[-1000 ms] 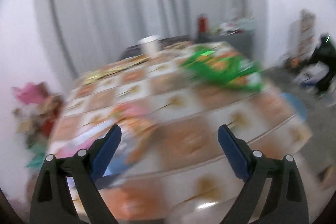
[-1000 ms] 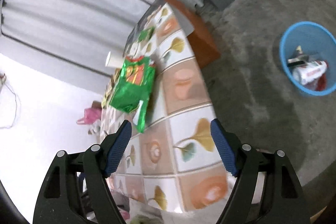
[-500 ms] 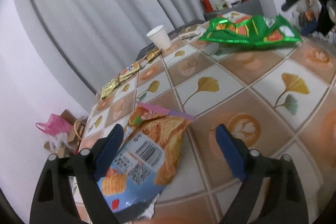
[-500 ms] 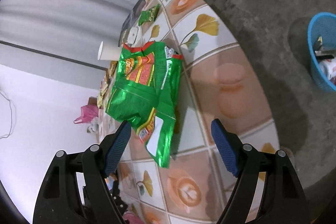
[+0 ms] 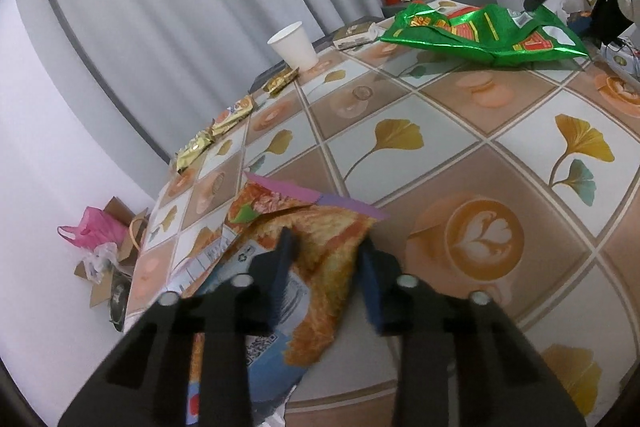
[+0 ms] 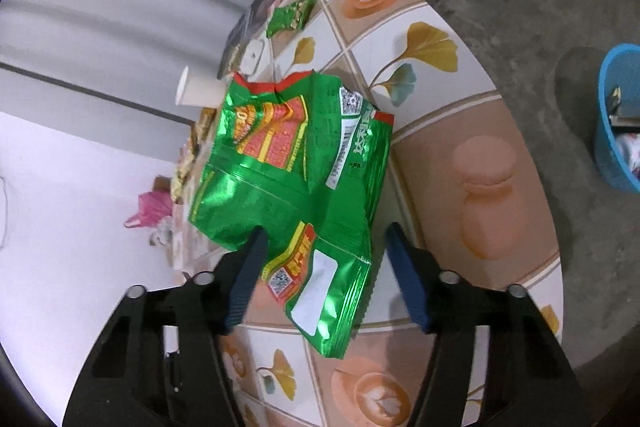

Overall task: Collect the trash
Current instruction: 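Grasp the orange snack bag with the left gripper while the right grasps the green bag, then carry both snack bags over the blue wastebasket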

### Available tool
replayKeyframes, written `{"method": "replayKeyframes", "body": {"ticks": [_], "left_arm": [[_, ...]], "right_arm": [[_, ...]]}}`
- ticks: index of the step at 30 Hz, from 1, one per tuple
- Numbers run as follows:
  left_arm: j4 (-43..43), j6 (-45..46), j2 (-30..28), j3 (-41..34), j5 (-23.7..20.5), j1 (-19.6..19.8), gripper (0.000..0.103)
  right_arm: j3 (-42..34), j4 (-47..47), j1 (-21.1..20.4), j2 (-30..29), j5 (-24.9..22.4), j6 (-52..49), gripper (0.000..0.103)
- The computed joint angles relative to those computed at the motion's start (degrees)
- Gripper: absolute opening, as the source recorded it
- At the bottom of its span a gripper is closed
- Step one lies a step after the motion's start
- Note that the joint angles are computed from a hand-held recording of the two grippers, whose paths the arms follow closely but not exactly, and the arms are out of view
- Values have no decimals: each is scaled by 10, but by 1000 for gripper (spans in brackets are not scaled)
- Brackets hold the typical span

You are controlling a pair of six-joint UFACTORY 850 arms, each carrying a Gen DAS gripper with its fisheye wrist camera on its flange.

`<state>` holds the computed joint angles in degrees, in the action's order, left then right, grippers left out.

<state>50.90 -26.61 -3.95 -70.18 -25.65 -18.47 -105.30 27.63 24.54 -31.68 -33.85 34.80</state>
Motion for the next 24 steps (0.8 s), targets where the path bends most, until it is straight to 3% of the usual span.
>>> {"method": "replayKeyframes", "body": {"ticks": [4,10,15,24], "left_arm": [[23,-17,7,7,6,-1,19],[60,-52,24,10,6,-6,12],[110,-95,46,4,2,-21,9],[173,-142,51,-56,42,-85,7]], "right_arm": [[-30,-42,5,-19,-33,27,23],[21,45,1,9,15,-36,8],[89,161,-6,61,64,-143,1],[257,187,-25,227,167,-182,1]]}}
